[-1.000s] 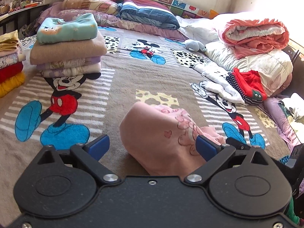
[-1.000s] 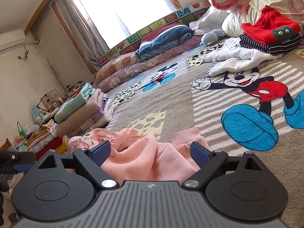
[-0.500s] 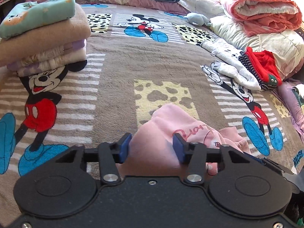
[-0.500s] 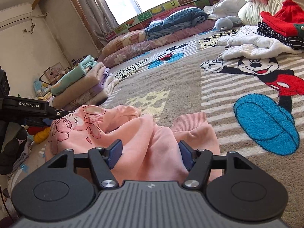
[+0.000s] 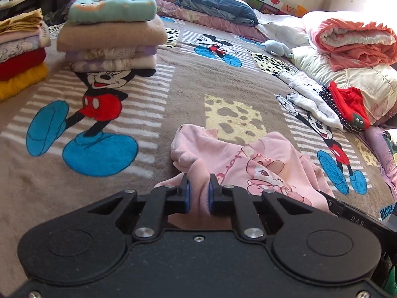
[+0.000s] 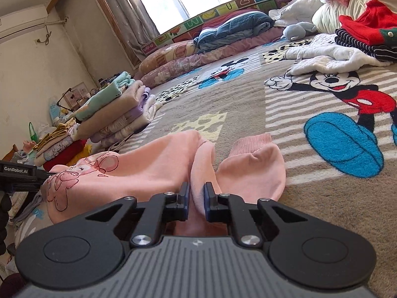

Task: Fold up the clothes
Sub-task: 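Grasp the sweatshirt hem with the right gripper while the left gripper grasps a cuff, then lift the sweatshirt with both grippers and shake it out above the bed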

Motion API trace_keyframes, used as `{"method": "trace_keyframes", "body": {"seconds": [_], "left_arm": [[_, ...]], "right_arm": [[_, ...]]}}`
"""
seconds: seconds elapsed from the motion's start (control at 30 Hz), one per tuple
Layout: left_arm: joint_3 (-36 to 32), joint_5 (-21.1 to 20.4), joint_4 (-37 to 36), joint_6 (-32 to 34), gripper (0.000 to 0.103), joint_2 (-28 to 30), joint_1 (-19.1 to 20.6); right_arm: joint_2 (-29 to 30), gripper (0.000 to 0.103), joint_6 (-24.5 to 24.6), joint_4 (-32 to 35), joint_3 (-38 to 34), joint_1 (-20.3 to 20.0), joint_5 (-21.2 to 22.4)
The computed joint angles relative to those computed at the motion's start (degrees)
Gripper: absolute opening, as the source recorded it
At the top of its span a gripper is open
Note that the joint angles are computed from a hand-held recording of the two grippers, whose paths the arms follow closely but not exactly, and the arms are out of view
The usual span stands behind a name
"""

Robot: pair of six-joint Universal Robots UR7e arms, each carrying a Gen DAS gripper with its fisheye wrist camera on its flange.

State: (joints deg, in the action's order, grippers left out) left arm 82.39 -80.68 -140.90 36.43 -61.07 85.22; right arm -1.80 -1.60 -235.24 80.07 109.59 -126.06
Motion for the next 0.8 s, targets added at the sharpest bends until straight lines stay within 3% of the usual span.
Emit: {"method": "trace_keyframes", "body": {"seconds": [0.3,0.53,0.57,0.6,0.63,0.67,0.7,0.73,0.77,0.8], "left_arm": [[7.9,-2.5,3.0,2.2,0.011,-8.0,3.4],[8.6,-5.2,7.2,2.0,0.011,-10.0,5.8],[8.4,-5.8,8.0,1.8,0.013,-10.2,6.1],[8.2,-6.4,8.8,1.6,0.024,-10.4,6.4],[7.9,-7.2,9.1,0.8,0.035,-10.5,6.6],[7.5,-8.1,8.9,-0.8,0.059,-10.4,6.9],[7.0,-9.2,8.7,-2.2,0.073,-10.4,7.1],[6.3,-10.4,8.6,-3.2,0.073,-10.3,7.4],[5.6,-11.4,8.8,-4.1,0.073,-10.1,7.5],[4.7,-11.8,9.1,-4.6,0.073,-9.7,7.5]], "right_arm": [[0.0,0.011,3.3,-2.1,5.7,3.6,-2.7],[0.3,0.011,4.1,-6.1,10.1,5.8,-5.9],[0.4,0.011,4.6,-6.9,10.6,5.8,-5.9],[0.3,0.011,5.6,-7.5,11.3,5.7,-5.1],[0.3,0.015,6.8,-8.7,11.8,5.5,-3.7],[0.3,0.018,8.0,-10.0,12.3,5.2,-2.2],[0.4,0.021,9.3,-11.3,12.7,5.0,-0.8],[0.3,0.039,10.5,-12.0,12.9,4.6,1.2],[0.5,0.067,10.2,-12.3,12.4,4.7,1.7],[0.7,0.075,9.8,-12.6,11.8,4.8,2.2]]}}
